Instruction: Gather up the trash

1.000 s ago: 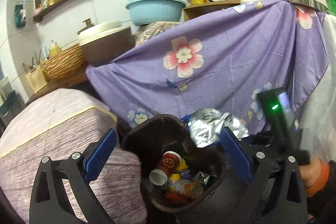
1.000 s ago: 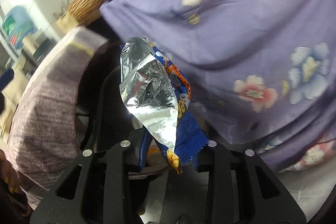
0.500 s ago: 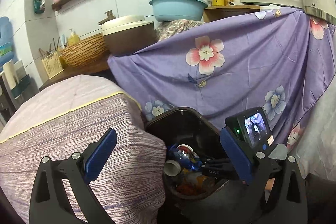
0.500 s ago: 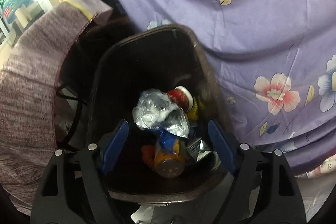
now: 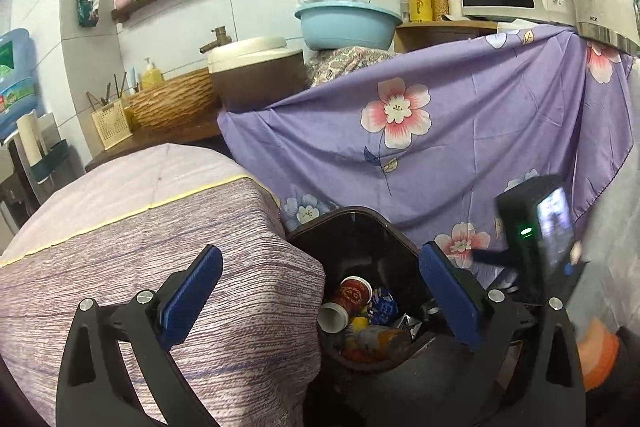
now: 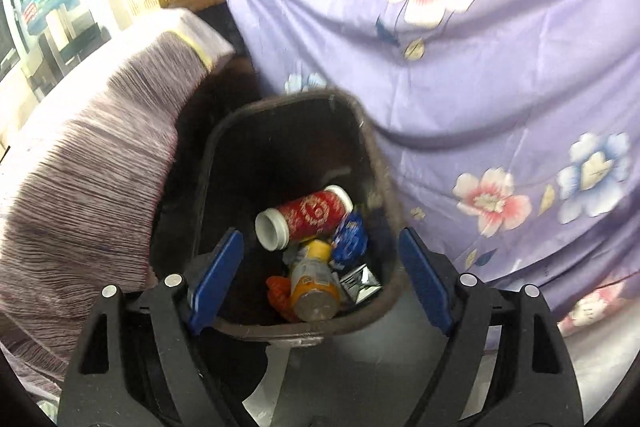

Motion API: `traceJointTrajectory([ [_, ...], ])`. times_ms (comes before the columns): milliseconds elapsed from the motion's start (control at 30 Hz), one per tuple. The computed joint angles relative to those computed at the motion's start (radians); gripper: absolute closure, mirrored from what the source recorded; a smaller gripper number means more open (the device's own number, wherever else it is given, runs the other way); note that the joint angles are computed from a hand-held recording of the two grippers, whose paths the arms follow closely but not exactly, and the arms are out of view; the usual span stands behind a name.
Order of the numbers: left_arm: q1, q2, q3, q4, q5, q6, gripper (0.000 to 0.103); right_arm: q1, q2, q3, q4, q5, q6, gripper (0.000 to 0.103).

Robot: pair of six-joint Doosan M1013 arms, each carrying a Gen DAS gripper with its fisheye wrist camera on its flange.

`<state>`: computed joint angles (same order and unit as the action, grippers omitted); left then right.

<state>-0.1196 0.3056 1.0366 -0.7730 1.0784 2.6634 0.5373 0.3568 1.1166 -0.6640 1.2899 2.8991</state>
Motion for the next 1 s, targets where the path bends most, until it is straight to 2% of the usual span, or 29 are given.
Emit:
traceJointTrajectory([
  [100,0.022,-0.003,-0.006,-0.034,0.017,-0.002,0.005,0.043,0.006,-0.041,-0.115,0.092,0.012,0.021],
  [167,0.035,-0.005,-0.011,-0.054,0.023,-0.012,0.005,0.077,0.004,-0.058,-0.21,0.131,0.039,0.011],
  [233,0.052,-0.012,-0.006,-0.085,0.015,-0.006,0.005,0.111,0.003,-0.068,-0.301,0.152,0.066,0.007],
  [367,0.089,-0.04,0.019,-0.144,-0.033,0.029,0.005,0.174,0.029,-0.129,-0.45,0.242,0.037,0.006],
  [567,0.14,-0.089,0.087,-0.217,-0.126,0.075,0.005,0.242,0.063,-0.193,-0.569,0.327,0.029,0.006],
  [767,0.197,-0.121,0.139,-0.296,-0.141,0.081,0.005,0.295,0.066,-0.216,-0.608,0.315,0.033,0.006],
  [933,0.217,-0.136,0.157,-0.312,-0.162,0.049,0.005,0.331,0.087,-0.226,-0.729,0.331,0.064,0.006],
  [1000,0.222,-0.14,0.162,-0.329,-0.164,0.056,0.005,0.339,0.094,-0.242,-0.734,0.312,0.029,0.006],
])
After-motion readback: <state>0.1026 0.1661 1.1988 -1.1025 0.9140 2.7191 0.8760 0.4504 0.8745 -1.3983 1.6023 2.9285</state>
